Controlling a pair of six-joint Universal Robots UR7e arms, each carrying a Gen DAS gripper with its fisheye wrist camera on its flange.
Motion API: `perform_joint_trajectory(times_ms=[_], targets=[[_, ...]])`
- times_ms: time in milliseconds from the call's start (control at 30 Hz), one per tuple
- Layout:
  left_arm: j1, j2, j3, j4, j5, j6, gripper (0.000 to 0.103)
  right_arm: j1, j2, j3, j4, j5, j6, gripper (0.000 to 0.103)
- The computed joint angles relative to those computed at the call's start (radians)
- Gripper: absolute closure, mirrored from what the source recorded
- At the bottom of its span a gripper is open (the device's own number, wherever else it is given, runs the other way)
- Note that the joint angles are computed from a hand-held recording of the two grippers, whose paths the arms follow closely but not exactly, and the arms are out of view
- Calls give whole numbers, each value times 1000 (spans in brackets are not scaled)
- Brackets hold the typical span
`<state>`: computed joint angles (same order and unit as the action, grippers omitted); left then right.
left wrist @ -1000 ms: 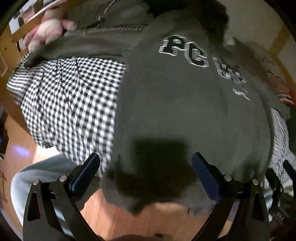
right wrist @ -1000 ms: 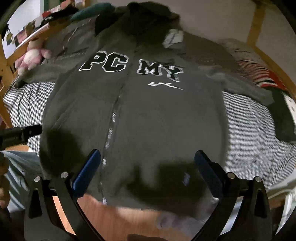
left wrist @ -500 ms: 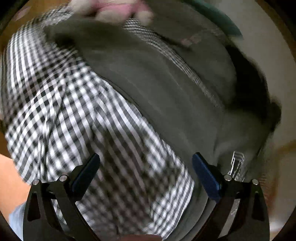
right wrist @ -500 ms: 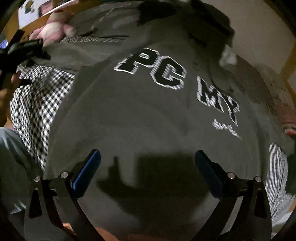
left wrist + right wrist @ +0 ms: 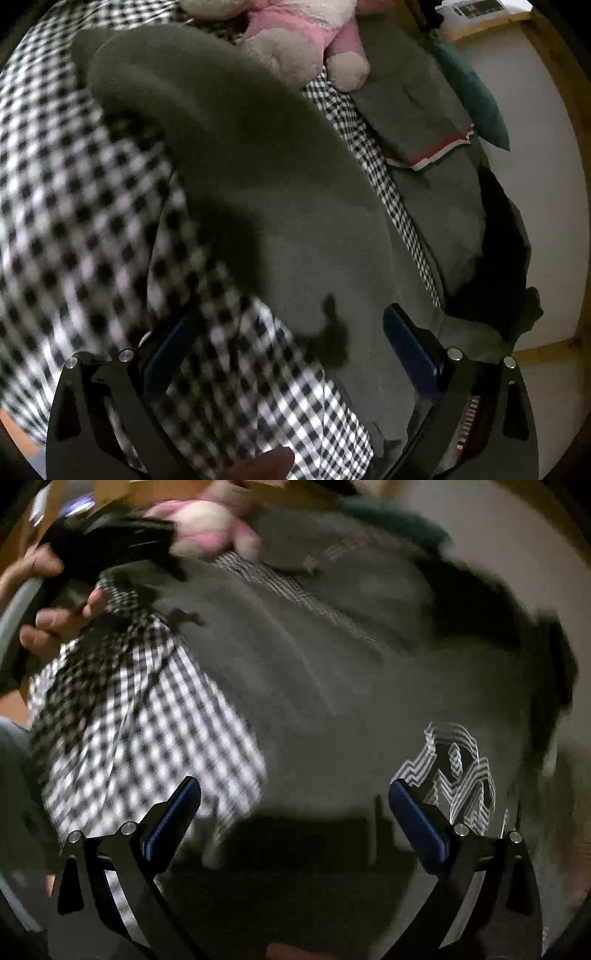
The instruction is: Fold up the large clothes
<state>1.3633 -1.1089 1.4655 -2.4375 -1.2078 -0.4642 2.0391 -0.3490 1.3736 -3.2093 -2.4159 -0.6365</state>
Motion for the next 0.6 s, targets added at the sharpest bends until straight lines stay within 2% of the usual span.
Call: perform_joint_trajectory(times_ms=[33,67,200,267,367,400,467,500,533,600], targets=[[8,13,-27,14,-13,5,6,-1,41,-51,-30,11,-77,3],[13,23,-45,20,-21,10,6,-2,66,-89,-30,24,-118,3],[44,74,-156,60,-73,20,6,-13,136,-228,68,111,-166,3],[54,89,-192,56,-88,40,6,-10,185,-312,95,126,-211,3],[30,110,-221,-8,53,140,6,-3,264,-434,82,184,-326,3],[30,109,-222,-24,49,154,6,0,290,-478,90,197,-336,5],[57,128,-266,-9,-45,163,6,2,337,-576,175,214,-318,16],[77,145,-300,26,-88,119,6,2,362,-631,246,210,-295,29],[92,152,-313,39,-124,85,6,2,374,-658,296,201,-279,36],[111,132,-277,-21,-183,35,6,-1,413,-750,405,196,-219,36]])
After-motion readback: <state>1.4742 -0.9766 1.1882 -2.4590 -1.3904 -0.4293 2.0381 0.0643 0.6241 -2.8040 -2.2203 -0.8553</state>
